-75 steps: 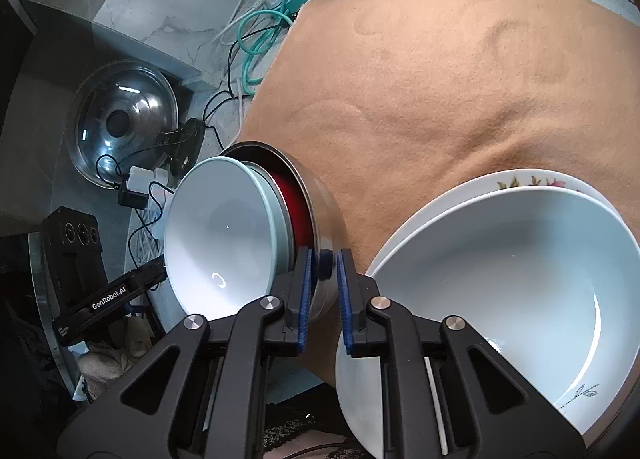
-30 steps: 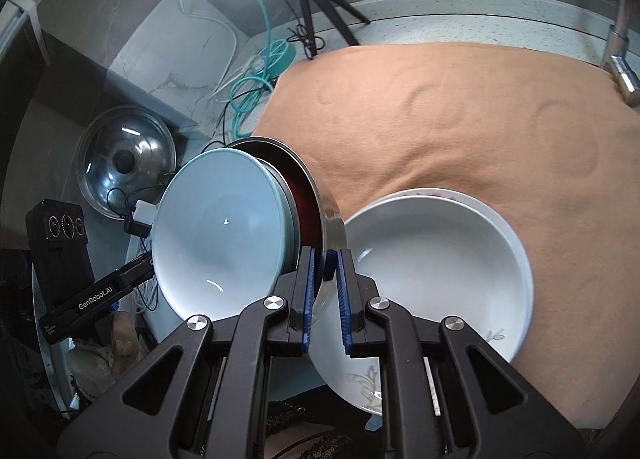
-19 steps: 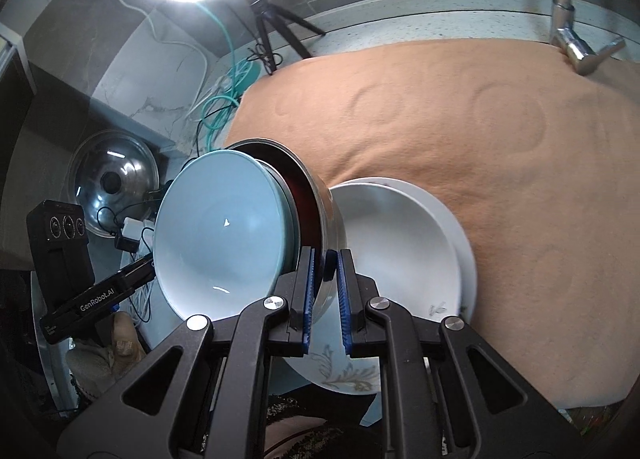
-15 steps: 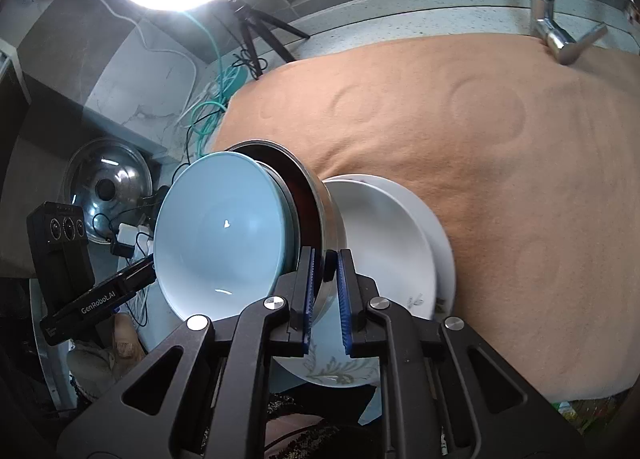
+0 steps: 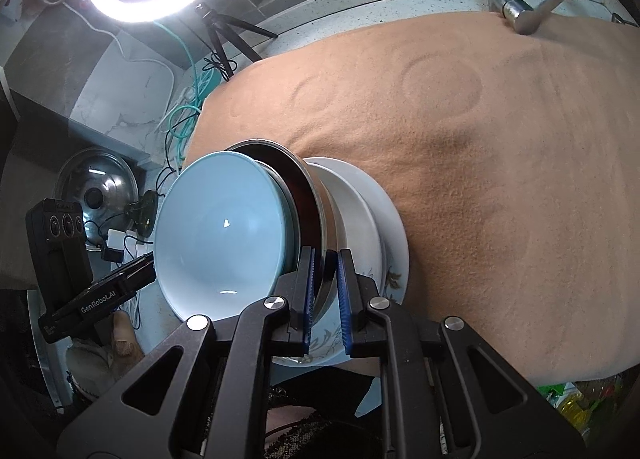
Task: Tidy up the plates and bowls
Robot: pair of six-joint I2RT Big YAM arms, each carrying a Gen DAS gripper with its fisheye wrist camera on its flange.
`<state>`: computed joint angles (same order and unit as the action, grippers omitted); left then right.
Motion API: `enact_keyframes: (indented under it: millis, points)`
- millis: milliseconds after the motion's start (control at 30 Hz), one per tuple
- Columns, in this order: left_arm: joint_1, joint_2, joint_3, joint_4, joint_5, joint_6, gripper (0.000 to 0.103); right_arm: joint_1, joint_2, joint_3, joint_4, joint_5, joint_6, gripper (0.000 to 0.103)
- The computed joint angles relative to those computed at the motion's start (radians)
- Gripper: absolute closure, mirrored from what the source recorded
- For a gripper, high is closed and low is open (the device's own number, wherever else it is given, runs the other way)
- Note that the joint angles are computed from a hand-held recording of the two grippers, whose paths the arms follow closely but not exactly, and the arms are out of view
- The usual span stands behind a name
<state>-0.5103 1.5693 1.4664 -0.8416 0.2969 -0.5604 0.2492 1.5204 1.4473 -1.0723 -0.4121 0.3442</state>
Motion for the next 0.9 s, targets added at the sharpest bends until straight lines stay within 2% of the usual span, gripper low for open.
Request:
enact_keyframes:
  millis: [900]
  points:
    - [0.002,0.004,-0.007,-0.019,-0.001,-0.003,0.092,0.012,0.000,-0.025,0.008,-0.007,0.010,0.090]
